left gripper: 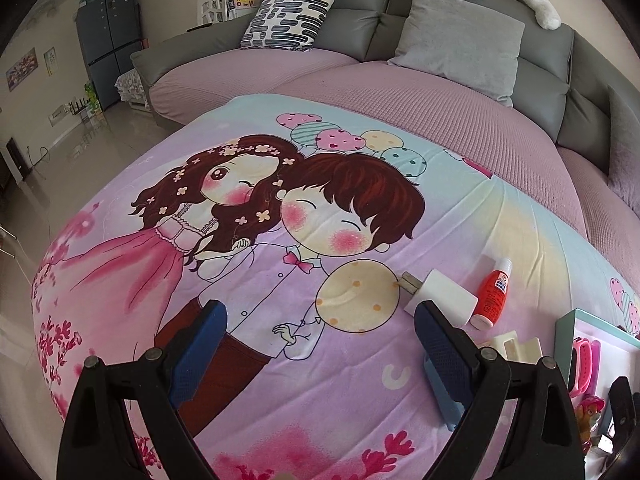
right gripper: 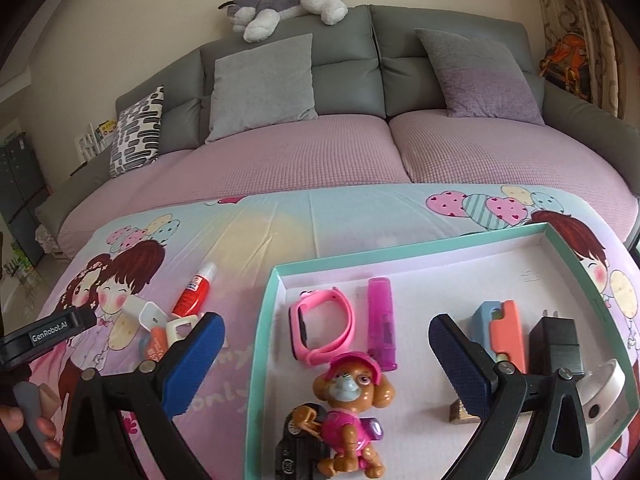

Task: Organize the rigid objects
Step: 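Move both tools toward the orange-blue carrot toy and cream clip, then grasp the orange-blue carrot toy with the left tool while the right tool grasps the cream clip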

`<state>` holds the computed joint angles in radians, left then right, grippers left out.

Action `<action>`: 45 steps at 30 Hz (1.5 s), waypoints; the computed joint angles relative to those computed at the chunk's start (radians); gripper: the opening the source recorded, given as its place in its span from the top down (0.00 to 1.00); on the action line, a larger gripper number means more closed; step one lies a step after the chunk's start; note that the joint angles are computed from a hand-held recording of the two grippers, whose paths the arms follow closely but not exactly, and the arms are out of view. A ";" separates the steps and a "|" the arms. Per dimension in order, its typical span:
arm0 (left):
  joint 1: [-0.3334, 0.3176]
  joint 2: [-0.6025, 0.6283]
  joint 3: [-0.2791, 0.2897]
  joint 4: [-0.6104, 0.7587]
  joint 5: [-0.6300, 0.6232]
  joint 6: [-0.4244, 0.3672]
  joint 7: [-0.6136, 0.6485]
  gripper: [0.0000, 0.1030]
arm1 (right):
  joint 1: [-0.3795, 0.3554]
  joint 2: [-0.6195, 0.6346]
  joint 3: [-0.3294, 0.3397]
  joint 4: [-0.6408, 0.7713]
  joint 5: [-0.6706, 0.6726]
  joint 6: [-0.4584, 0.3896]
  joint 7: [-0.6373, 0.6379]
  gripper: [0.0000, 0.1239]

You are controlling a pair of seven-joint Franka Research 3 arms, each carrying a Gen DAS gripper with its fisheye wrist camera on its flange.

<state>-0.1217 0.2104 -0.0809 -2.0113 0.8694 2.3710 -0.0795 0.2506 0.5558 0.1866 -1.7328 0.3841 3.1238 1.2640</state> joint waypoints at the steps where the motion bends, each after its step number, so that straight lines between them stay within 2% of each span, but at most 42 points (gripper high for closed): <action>1: 0.002 -0.007 0.002 -0.010 0.001 0.003 -0.005 0.08 | 0.001 0.006 0.005 0.009 -0.001 -0.010 -0.002 0.17; 6: 0.019 -0.032 0.005 -0.049 0.001 0.023 -0.022 0.08 | -0.012 0.027 0.056 0.029 0.009 -0.034 -0.040 0.17; 12: 0.038 -0.028 0.003 -0.063 -0.014 0.095 0.003 0.08 | 0.035 0.027 0.021 0.030 0.001 -0.044 -0.052 0.17; 17: 0.043 0.025 0.000 -0.031 -0.058 0.205 0.092 0.08 | 0.053 0.024 -0.007 0.028 -0.001 -0.044 -0.033 0.17; 23: 0.026 0.112 0.001 0.039 -0.163 0.266 0.229 0.08 | 0.057 0.025 -0.020 0.030 -0.012 -0.047 -0.016 0.17; 28: -0.007 0.153 0.018 0.083 -0.202 0.252 0.288 0.08 | 0.052 0.025 -0.015 0.029 -0.017 -0.047 -0.019 0.17; 34: -0.007 0.178 0.019 0.095 -0.252 0.287 0.349 0.07 | 0.059 0.024 -0.028 0.026 -0.022 -0.046 -0.004 0.17; 40: -0.021 0.172 0.032 0.098 -0.271 0.250 0.376 0.04 | 0.060 0.023 -0.028 0.024 -0.031 -0.046 -0.007 0.17; 45: -0.024 0.136 0.045 0.058 -0.245 0.212 0.345 0.04 | 0.045 0.023 -0.004 0.026 -0.033 -0.061 -0.034 0.17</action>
<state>-0.1460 0.3465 -0.0356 -1.9528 0.6244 2.5835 0.2652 0.2961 0.5791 0.1829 -1.7066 0.3511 3.0632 1.2297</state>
